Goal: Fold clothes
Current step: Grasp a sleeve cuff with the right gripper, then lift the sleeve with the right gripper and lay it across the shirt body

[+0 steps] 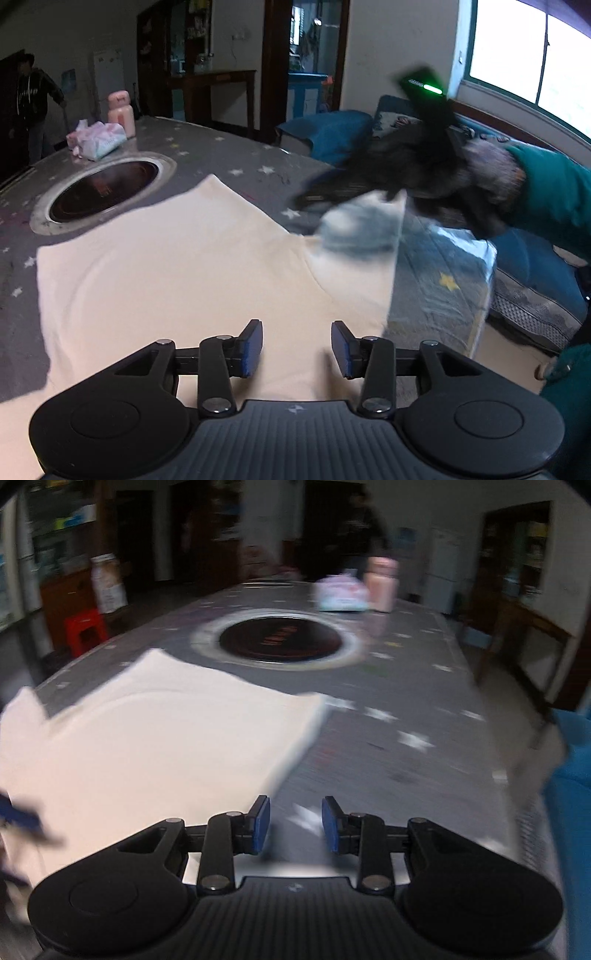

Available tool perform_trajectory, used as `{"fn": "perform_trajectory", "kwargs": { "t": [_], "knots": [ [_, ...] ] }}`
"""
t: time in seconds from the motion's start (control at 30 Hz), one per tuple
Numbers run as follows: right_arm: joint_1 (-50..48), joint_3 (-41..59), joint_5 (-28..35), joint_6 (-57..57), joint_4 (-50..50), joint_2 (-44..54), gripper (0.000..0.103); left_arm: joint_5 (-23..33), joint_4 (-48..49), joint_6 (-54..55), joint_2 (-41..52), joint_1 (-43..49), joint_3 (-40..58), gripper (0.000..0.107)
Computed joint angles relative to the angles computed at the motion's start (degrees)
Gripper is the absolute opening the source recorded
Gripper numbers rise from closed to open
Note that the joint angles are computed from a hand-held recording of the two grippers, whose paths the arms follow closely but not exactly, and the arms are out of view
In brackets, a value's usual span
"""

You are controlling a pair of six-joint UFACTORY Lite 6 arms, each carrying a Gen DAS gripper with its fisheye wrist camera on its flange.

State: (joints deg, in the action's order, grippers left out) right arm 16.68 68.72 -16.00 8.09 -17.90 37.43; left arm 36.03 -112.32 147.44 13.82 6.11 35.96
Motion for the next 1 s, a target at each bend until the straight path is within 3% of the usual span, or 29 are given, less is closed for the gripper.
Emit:
{"fn": "perform_trajectory", "kwargs": {
  "t": [0.1, 0.33, 0.6, 0.67, 0.77, 1.0],
  "knots": [
    [-4.25, -9.01, -2.4, -11.5, 11.62, -6.05, 0.03, -0.99, -1.73, -1.17, 1.6, -1.79, 1.84, 0.044],
    [-13.22, -16.54, -5.03, -20.07, 19.99, -9.93, 0.031, -4.26, -10.35, 1.43, 5.32, -7.76, 5.56, 0.044],
    [-17.24, -15.92, -6.73, -8.71, 9.21, -6.57, 0.03, -7.8, -15.32, 1.47, 8.78, -11.25, 10.49, 0.044],
    [-18.26, -16.37, -6.77, -3.68, 3.62, -7.1, 0.016, -8.74, -16.84, 1.8, 9.9, -12.11, 11.9, 0.044],
    [-19.81, -16.96, -7.14, 3.77, -4.69, -7.83, 0.006, -9.8, -17.86, 0.82, 11.86, -13.31, 14.25, 0.044],
    [-20.29, -22.68, -8.04, 10.5, -11.26, -17.01, 0.005, -11.6, -22.69, 2.23, 16.13, -16.86, 19.16, 0.044]
  ]
}}
